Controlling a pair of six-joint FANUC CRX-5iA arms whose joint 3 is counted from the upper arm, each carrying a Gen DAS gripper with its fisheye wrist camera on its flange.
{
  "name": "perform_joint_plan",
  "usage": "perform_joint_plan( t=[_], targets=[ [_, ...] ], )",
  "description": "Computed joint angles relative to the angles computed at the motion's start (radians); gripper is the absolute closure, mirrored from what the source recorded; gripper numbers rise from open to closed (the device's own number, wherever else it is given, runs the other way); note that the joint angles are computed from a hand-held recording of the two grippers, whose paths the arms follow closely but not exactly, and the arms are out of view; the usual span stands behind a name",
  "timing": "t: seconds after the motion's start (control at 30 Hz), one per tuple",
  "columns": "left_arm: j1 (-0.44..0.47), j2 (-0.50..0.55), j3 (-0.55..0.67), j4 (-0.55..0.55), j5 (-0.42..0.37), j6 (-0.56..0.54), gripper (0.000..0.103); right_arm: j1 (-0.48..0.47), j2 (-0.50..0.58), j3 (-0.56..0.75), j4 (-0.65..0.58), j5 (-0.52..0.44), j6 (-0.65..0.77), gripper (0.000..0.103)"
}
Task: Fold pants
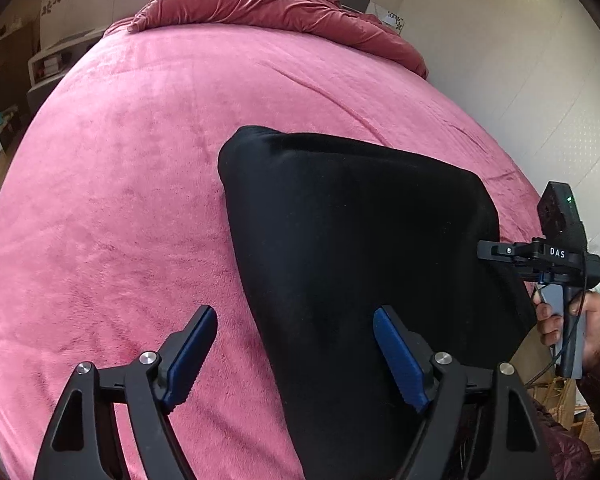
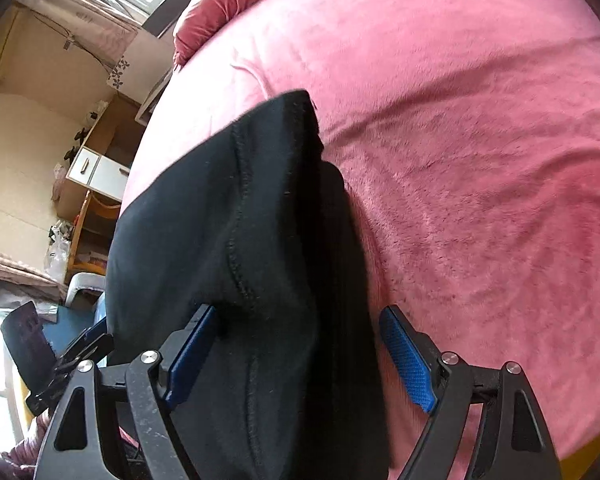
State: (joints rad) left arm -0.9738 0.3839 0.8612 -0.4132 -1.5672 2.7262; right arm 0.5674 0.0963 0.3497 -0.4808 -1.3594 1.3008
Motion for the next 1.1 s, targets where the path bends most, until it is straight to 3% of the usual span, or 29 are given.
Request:
perform_joint_plan(
  t=[0.43,0.6,0.83,0.93,1.1],
  targets=[
    [0.042,-0.018,-0.066,0.060,0.114,-0.011,0.020,-0.118,0.046,0.009,-0.202,-0.046,0.132,0.013],
    [0.053,-0.009,-0.062,0.079,0.128,-0.020,0.020,-0.146,0.045,0.011,-0.244,-0.080,0.187,0.024],
    [0.071,-0.016,-0.096,0.100,0.166,-0.020,0.019,-0.136,0.055,0.008,-0.270,-0.086,0.212,0.025],
    [0.091,-0.036,-0.147,0.134,0.213,-0.009,0.018,-0.128,0.069,0.022,-0.270,-0.083,0.210,0.025],
    [0.148,-0.107,-0.324,0.256,0.397,0.063,0.019,-0.080,0.053,0.017,-0.208,-0.054,0.206,0.042]
  ],
)
